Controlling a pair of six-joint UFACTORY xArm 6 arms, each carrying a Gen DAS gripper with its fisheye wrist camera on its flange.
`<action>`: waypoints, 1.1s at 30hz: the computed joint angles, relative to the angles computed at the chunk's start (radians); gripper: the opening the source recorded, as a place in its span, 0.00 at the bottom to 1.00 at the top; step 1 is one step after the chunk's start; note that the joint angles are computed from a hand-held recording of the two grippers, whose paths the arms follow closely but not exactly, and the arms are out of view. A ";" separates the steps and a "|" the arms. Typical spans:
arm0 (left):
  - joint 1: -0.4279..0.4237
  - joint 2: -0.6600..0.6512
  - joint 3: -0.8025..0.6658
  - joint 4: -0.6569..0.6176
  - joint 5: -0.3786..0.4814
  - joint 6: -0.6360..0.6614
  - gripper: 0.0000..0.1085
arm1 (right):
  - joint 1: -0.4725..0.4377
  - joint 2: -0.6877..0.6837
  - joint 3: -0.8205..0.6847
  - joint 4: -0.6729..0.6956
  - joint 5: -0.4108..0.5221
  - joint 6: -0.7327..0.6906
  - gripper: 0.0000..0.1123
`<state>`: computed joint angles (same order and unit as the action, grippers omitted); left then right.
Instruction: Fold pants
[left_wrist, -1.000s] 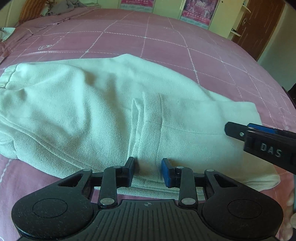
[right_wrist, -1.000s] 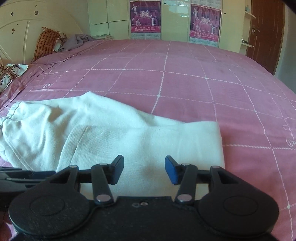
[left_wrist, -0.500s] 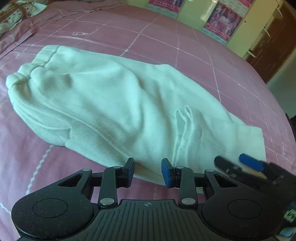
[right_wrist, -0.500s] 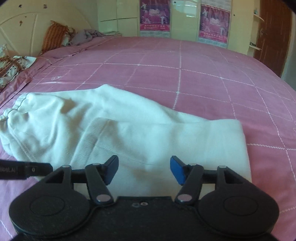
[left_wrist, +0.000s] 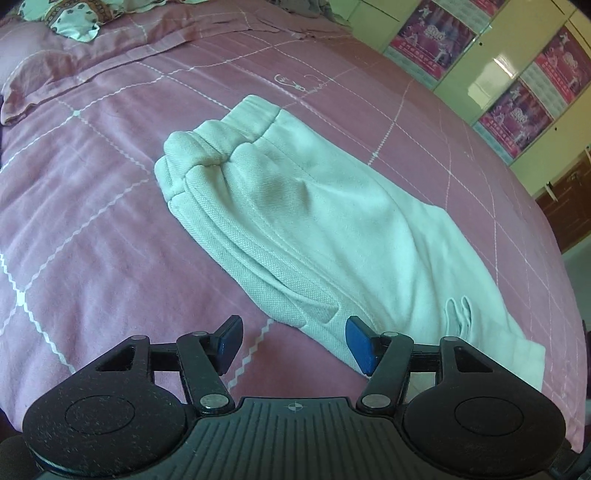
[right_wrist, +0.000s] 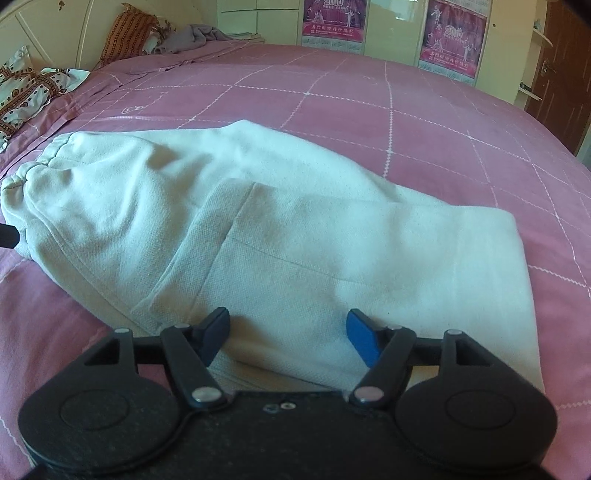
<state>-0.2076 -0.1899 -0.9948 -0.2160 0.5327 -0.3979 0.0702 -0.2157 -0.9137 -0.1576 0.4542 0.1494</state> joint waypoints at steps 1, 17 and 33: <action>0.007 0.003 0.001 -0.033 -0.011 0.009 0.56 | 0.000 0.002 -0.003 0.003 0.003 -0.001 0.63; 0.045 0.196 -0.080 -0.290 -0.127 0.050 0.58 | 0.003 0.010 -0.018 -0.028 0.029 0.026 0.65; 0.020 0.413 -0.246 -0.675 -0.234 0.208 0.30 | 0.001 0.031 -0.049 -0.011 0.056 0.004 0.69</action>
<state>-0.1879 0.2227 -1.2405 -0.8906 0.2990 -0.1894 0.0712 -0.1843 -0.9628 -0.1690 0.5101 0.1529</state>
